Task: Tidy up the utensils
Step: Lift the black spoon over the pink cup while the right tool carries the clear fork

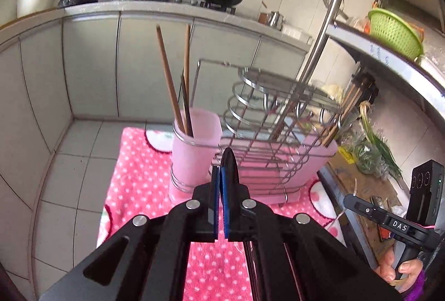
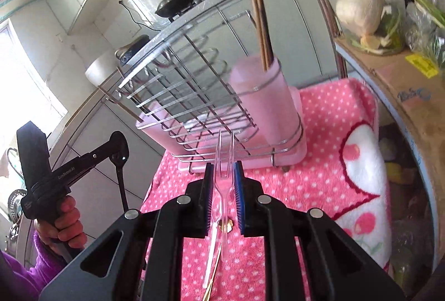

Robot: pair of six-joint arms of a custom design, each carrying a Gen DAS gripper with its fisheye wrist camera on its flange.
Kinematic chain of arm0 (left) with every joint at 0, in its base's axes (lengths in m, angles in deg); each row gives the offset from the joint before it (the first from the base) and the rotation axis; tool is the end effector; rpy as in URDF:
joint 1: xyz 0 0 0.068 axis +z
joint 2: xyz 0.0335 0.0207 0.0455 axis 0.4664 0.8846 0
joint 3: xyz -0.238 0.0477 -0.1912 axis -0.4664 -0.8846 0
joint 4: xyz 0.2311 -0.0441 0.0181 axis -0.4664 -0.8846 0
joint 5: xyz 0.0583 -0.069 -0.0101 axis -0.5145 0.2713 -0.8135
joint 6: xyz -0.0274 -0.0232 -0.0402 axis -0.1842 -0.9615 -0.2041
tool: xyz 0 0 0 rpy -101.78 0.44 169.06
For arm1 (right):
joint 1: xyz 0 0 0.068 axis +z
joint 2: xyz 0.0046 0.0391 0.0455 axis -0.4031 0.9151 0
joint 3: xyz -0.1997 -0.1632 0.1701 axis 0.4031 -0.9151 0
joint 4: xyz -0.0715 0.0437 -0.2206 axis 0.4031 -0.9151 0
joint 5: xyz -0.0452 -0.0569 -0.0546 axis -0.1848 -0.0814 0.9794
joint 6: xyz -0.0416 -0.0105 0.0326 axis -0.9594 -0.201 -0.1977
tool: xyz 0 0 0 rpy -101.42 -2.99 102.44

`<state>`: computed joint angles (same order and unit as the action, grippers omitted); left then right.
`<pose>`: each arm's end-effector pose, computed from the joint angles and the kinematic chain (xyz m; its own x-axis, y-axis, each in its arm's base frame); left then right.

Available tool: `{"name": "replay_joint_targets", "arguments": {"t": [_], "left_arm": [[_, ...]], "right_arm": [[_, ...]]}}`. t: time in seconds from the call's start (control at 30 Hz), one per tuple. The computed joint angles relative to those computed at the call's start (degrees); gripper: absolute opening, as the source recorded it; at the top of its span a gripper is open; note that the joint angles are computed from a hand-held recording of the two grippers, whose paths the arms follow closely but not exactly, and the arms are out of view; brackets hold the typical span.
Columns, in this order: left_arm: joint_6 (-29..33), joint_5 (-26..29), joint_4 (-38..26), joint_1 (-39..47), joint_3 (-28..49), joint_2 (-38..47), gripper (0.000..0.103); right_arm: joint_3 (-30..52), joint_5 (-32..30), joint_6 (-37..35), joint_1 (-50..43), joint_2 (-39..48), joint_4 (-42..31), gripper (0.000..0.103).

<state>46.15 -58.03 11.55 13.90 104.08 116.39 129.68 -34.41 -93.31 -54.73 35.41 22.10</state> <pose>0.2541 -0.0701 0.3122 -0.6321 -0.0119 -0.7748 0.2890 0.9241 -0.2500 0.1850 -0.0811 0.2871 -0.6723 0.3474 -0.6538 -0.0708 0.8489 0.5238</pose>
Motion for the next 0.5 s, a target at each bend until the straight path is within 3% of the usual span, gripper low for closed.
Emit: {"name": "replay_joint_targets", "arguments": {"t": [0.3, 0.5], "left_arm": [[-0.2, 3.3, 1.3, 4.8, 1.5, -4.2, 0.001], [-1.1, 5.2, 1.8, 7.3, 3.7, -4.4, 0.001]], "right_arm": [[12.5, 0.2, 0.2, -2.6, -2.1, -5.0, 0.015], [21.2, 2.3, 4.2, -2.5, -0.6, -2.3, 0.015]]}}
